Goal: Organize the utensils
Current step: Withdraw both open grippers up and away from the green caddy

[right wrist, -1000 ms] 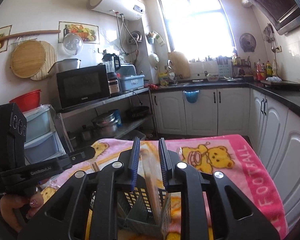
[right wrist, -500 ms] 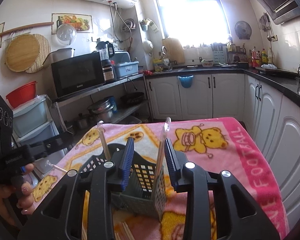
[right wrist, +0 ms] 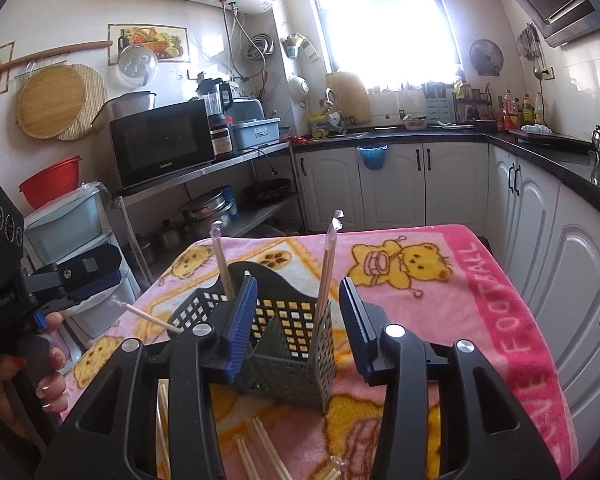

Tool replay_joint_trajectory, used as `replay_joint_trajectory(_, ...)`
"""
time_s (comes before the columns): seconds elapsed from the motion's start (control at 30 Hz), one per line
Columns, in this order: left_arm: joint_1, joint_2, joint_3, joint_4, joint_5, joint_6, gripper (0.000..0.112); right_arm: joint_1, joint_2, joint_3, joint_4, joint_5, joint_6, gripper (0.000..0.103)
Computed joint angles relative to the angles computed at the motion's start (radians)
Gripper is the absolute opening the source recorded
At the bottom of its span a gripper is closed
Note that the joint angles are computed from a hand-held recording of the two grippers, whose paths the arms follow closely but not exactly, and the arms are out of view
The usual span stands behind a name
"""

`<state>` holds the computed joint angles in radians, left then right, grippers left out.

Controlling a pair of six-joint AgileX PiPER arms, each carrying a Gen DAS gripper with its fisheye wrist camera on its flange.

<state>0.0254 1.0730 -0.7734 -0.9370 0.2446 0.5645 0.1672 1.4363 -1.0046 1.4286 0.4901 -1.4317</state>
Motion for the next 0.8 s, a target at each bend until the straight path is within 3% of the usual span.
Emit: replay_joint_trajectory(0.8, 0.004, -0.118, 0.142, 0.084, -0.003, -0.103, 0.092, -0.043, -0.158, 0.218, -0.018, 0.051, -0.042, 0.045)
